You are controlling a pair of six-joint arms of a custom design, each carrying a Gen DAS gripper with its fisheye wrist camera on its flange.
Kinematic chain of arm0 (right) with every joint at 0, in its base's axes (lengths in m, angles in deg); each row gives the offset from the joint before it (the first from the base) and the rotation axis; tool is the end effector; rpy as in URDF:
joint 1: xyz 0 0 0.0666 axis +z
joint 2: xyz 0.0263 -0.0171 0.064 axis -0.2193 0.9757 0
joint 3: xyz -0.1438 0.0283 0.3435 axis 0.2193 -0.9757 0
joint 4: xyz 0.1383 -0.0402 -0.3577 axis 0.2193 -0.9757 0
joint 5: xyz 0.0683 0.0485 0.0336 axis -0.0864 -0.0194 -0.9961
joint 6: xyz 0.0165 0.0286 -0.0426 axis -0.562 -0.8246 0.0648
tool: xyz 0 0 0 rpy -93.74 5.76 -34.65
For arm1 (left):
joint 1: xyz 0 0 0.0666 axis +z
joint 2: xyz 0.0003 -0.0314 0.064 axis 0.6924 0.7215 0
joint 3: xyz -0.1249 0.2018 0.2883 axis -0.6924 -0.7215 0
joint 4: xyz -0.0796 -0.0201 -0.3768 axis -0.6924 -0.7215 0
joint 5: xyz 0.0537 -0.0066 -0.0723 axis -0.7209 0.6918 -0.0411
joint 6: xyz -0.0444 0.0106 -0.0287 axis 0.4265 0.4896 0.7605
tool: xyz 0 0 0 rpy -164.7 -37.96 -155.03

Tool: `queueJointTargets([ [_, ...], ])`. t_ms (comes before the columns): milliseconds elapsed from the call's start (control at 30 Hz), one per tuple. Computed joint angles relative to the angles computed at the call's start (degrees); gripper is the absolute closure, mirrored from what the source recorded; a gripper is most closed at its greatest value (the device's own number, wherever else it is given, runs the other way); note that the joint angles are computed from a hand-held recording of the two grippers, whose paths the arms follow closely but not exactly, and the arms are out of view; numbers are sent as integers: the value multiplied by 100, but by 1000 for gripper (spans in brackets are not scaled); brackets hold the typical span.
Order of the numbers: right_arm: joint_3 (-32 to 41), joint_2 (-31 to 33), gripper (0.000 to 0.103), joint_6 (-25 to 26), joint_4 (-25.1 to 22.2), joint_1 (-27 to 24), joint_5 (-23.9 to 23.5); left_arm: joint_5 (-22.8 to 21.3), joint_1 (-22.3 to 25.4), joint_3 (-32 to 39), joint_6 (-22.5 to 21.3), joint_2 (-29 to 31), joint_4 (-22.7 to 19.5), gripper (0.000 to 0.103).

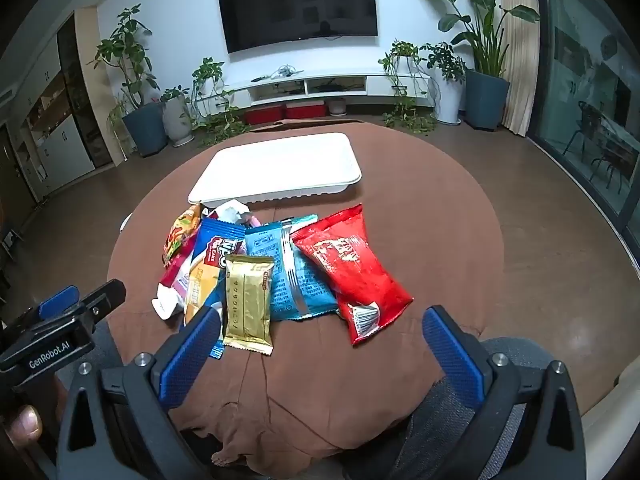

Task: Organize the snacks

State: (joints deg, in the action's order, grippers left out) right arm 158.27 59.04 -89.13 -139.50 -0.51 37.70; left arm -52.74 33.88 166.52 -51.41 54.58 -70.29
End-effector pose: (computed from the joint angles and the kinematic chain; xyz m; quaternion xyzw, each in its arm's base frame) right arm 0.6418 0.1411 0.5262 -0.1036 0.9184 0.0870 0.3718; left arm 0.5576 -0.0906 0.5070 -0.1490 0.9106 -0.0122 0.3853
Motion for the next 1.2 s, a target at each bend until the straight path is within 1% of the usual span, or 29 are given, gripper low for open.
queueJointTargets([
  [167, 102, 45, 0, 13, -66, -6, 15, -87, -59, -31, -219, -19, 141, 0],
  [200, -212, -72, 0, -3, 122, 12, 28, -44, -7, -87, -9, -28, 96, 0],
  [300, -207, -50, 0, -1, 113, -2, 30, -37, -18, -118, -45, -46, 120, 0],
  [367, -284, -81, 0, 5, 145, -6, 21, -34, -24, -32, 12, 24, 67, 0],
  [467, 103, 101, 0, -1, -119, 4, 12, -39, -27, -3, 10, 45, 46, 0],
  [1200, 118, 132, 0, -1, -145, 30, 25, 22, -29, 30, -15, 61, 11, 0],
])
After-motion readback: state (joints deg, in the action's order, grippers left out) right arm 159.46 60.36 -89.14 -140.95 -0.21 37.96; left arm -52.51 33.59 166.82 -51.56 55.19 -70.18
